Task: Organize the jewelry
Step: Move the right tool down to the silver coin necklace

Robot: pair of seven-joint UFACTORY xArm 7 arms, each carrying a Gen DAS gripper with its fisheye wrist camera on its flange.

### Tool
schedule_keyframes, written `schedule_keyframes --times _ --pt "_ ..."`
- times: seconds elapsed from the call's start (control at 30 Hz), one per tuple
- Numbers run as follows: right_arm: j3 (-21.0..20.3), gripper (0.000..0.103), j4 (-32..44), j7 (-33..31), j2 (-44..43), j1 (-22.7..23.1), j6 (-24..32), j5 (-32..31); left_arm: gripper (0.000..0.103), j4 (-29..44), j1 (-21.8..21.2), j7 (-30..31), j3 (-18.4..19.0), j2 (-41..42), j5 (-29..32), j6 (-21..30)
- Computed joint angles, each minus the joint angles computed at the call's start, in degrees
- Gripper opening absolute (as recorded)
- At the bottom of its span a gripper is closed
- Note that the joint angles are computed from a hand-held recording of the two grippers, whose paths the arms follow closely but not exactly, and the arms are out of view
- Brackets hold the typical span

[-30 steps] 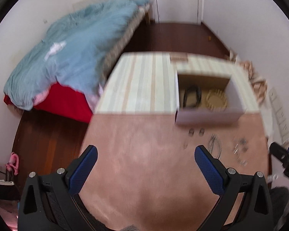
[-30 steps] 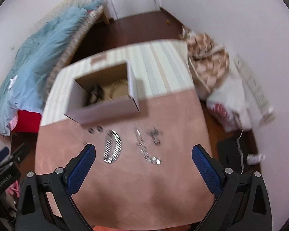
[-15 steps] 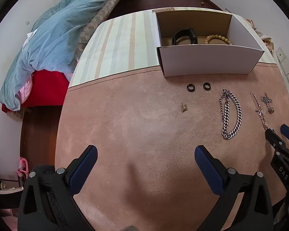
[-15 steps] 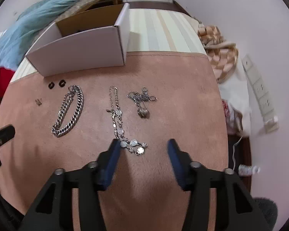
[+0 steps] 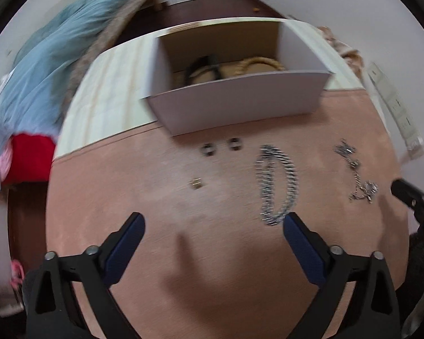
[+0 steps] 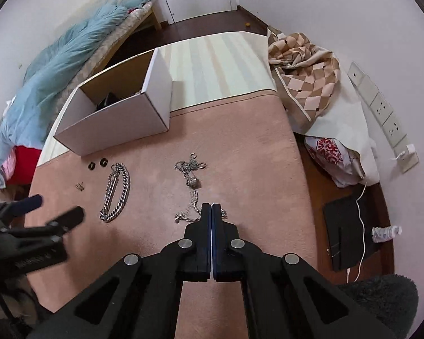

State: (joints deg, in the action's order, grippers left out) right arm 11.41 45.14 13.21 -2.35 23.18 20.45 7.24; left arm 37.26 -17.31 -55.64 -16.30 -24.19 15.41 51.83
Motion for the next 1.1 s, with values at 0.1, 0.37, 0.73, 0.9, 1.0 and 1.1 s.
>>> schedule_keyframes --times 0.1,0.37,0.73,0.9,1.0,1.1 --pt "-0.6 0.0 -0.3 -2.0 -0.5 -0.2 0.2 3.1 0.09 1.6 -0.8 2.8 0.3 4.1 -0.2 -1.9" --pt "-1.7 0.0 1.4 -8.3 0.1 -0.3 4.4 13.7 0.014 2.1 -2.6 7.9 2.7 8.3 -3.0 -8.7" --pt "0.1 0.064 3.9 -3.8 4.9 -0.3 4.5 8.9 0.0 -2.9 -1.5 9.2 3.5 -1.0 -8.6 -11.0" --pt "0.0 0.018 4.9 3.8 6.8 0.9 3.0 -1.1 0.0 -5.4 -0.8 10.0 3.7 -6.5 -10.5 -9.6" --pt "0.7 0.015 4.7 2.5 6.6 0.4 0.4 1.6 0.0 -6.5 -0.5 11.2 4.3 -8.7 -11.8 -9.1" --pt "1.5 0.015 6.4 -1.5 7.8 0.0 -0.4 5.0 0.005 -5.7 1.0 9.7 3.6 -8.1 -12.2 -7.5"
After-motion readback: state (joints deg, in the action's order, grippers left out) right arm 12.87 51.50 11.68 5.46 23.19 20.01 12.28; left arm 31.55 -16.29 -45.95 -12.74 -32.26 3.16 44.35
